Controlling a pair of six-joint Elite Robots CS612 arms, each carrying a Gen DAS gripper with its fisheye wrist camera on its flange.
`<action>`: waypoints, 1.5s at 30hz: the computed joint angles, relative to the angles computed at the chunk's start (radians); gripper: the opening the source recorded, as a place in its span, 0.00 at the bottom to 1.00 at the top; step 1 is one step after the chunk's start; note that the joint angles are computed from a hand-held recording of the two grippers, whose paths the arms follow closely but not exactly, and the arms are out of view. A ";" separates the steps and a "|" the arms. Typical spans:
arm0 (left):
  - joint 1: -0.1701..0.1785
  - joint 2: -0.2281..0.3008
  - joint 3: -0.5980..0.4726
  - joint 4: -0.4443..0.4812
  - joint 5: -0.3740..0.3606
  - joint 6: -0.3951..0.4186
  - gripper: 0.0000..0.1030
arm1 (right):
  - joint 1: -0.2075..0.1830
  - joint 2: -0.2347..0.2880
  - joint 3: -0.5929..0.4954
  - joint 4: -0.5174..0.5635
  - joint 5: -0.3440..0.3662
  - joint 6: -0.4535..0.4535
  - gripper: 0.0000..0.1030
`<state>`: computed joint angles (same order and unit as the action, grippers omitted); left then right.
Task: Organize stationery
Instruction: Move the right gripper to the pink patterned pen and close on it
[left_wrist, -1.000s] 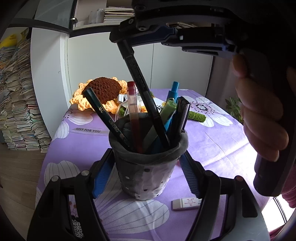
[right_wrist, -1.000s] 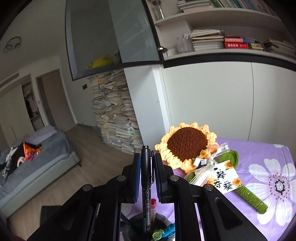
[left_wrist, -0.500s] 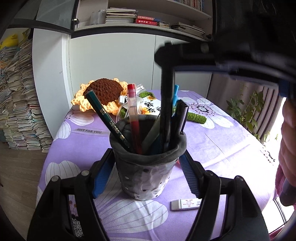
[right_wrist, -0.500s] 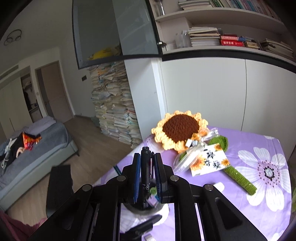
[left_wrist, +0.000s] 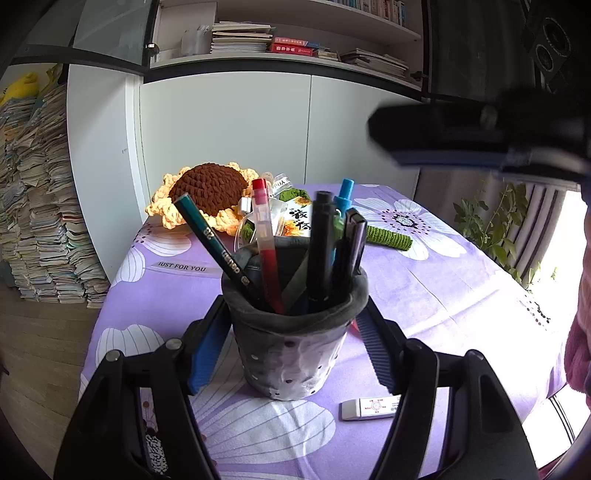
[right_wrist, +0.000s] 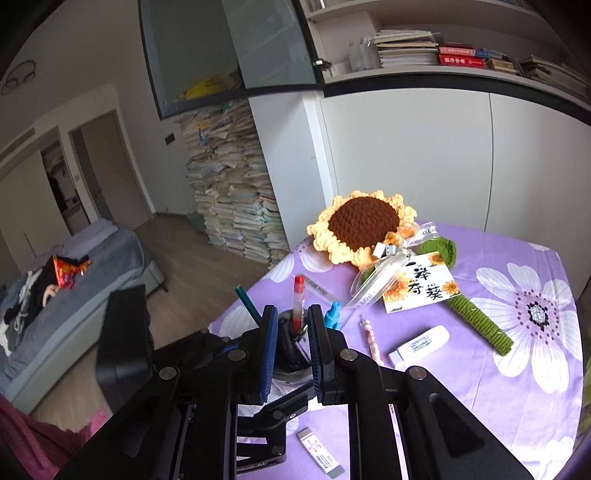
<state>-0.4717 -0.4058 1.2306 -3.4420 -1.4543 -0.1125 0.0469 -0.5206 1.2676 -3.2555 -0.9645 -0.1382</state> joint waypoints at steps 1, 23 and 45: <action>0.000 0.000 0.000 -0.002 0.000 0.002 0.66 | -0.005 0.001 0.000 -0.016 0.008 0.020 0.34; 0.013 -0.009 0.041 -0.048 0.122 -0.022 0.65 | 0.036 0.133 -0.349 0.645 -0.301 -0.167 0.36; 0.019 -0.012 0.046 -0.052 0.094 -0.022 0.66 | 0.096 0.317 -0.710 0.917 -0.441 -0.257 0.15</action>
